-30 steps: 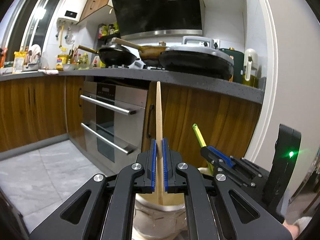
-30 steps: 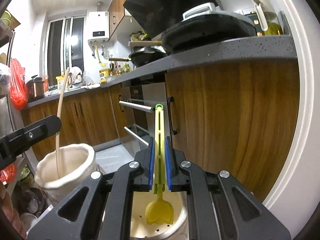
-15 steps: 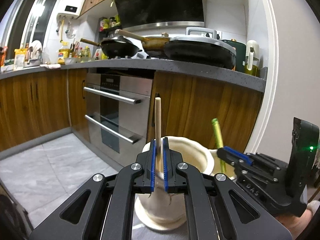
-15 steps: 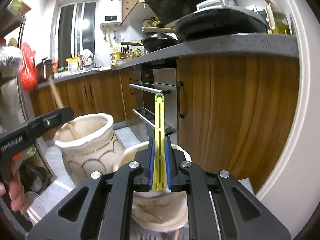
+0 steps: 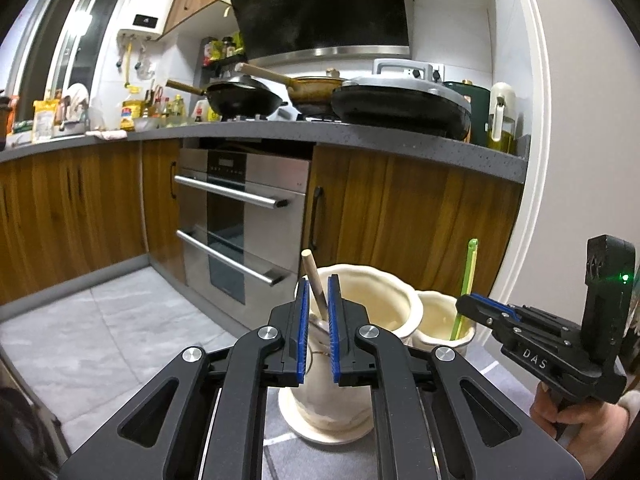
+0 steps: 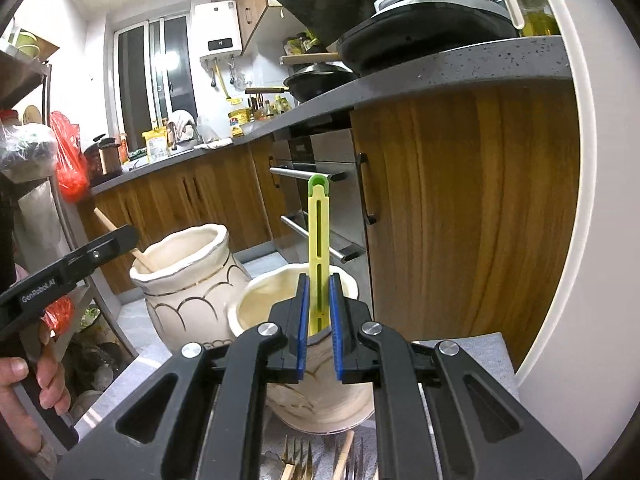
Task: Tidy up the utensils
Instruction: 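Open both tools to release the chopstick and tongs into the pots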
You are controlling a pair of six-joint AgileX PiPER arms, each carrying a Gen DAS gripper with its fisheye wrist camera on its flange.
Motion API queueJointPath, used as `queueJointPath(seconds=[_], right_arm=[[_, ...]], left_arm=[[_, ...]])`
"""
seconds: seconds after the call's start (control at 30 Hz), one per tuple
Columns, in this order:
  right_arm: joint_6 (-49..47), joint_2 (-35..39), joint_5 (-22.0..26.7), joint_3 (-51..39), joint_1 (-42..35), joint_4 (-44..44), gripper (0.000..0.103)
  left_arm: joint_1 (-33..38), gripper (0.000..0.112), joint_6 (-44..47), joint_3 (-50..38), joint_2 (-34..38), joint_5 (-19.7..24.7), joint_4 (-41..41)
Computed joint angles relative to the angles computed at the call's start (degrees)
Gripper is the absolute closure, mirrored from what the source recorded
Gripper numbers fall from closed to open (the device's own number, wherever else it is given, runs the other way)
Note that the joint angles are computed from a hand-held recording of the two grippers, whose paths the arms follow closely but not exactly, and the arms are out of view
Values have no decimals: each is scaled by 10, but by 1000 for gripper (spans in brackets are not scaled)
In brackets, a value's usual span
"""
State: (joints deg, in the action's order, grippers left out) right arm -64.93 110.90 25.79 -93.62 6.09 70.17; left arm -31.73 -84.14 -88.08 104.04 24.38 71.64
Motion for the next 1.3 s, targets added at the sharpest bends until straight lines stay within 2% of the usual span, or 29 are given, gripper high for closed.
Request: queueJointPath(seconds=[0.1, 0.17, 0.3, 0.63, 0.73, 0.77, 0.8, 0.87, 0.9, 0.97, 1.1, 1.17, 1.23, 1.3], right_arm=[[1, 0, 14, 4, -10, 16, 93], [14, 4, 18, -3, -12, 11, 93], [28, 3, 2, -6, -4, -15, 93], [32, -5, -6, 0, -4, -8, 91], [9, -12, -5, 12, -10, 20, 77], [8, -13, -5, 13, -12, 24, 76], [10, -14, -5, 14, -12, 23, 76], [15, -15, -1, 14, -15, 20, 66], [8, -18, 2, 17, -17, 29, 63], [-10, -25, 4, 27, -22, 48, 43], [-66, -50, 1, 60, -26, 89, 27], [-105, -64, 3, 80, -32, 126, 13], [-147, -82, 2, 105, -37, 166, 5], [-184, -97, -1, 127, -43, 201, 5]], left_arm=[[0, 101, -15, 13, -11, -5, 11], [0, 95, -29, 20, -15, -5, 23], [0, 81, -41, 24, -17, -2, 30], [-6, 65, -54, 24, -14, 18, 41], [-18, 47, -82, 32, -15, 42, 73], [-23, 37, -102, 37, -16, 54, 94], [-29, 32, -124, 44, -18, 67, 117], [-35, 28, -135, 48, -21, 80, 128], [-37, 23, -144, 51, -23, 85, 135], [-43, 17, -185, 67, -31, 96, 166], [-52, 14, -210, 79, -40, 120, 177], [-60, 14, -214, 84, -43, 135, 178], [-68, 14, -221, 90, -45, 151, 181], [-77, 14, -220, 92, -45, 166, 183]])
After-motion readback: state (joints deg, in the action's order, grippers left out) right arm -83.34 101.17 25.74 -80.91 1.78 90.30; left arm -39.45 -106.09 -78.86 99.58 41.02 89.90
